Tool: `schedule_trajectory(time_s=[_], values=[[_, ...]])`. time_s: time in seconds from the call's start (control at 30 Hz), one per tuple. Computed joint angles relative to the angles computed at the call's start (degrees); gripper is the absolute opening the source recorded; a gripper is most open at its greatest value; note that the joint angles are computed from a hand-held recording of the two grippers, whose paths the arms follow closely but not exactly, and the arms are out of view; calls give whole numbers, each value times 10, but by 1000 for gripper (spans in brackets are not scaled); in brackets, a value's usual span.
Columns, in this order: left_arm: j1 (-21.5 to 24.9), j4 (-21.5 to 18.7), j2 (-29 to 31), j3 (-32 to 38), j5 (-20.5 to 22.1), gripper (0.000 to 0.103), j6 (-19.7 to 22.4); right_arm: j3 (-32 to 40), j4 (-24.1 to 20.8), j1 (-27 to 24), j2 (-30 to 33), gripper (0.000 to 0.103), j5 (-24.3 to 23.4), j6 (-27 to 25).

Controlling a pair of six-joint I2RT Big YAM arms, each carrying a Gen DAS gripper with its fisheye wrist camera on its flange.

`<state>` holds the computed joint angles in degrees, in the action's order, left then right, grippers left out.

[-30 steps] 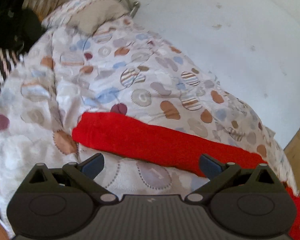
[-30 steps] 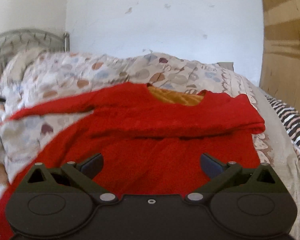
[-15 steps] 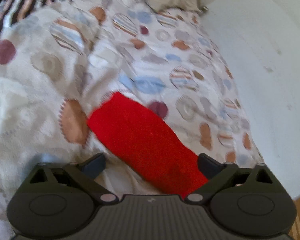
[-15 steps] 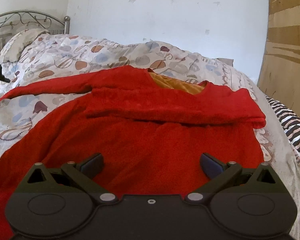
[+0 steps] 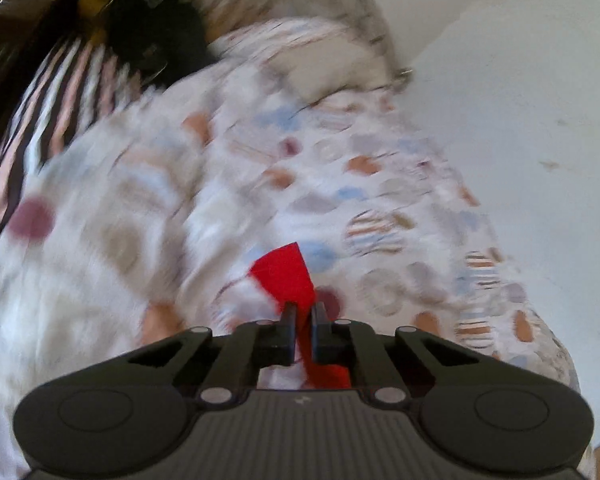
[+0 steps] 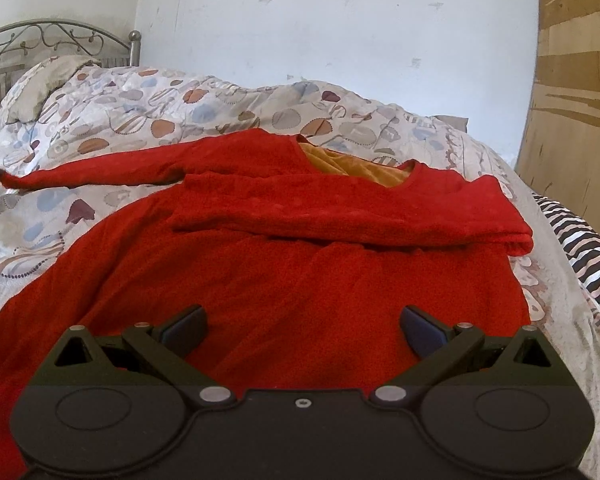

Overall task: Fold small clothes
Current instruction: 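Lift the held sleeve with the left gripper toward the shirt body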

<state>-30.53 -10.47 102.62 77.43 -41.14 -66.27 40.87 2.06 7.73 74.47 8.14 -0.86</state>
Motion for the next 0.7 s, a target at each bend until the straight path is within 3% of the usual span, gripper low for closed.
schedule_trajectory(time_s=[0.17, 0.37, 0.43, 0.53, 0.7], values=[[-19, 97, -4, 23, -8, 5, 169, -8, 14, -2, -5, 103, -4, 10], [-60, 264, 11, 76, 37, 5, 420, -49, 90, -31, -45, 103, -41, 68], [-75, 279, 23, 107, 68, 5, 466, -58, 99, -42, -60, 103, -42, 84], [-94, 266, 48, 162, 112, 5, 506, -72, 100, -58, -85, 103, -30, 96], [-126, 241, 99, 250, 178, 5, 537, -95, 90, -90, -129, 103, -26, 97]])
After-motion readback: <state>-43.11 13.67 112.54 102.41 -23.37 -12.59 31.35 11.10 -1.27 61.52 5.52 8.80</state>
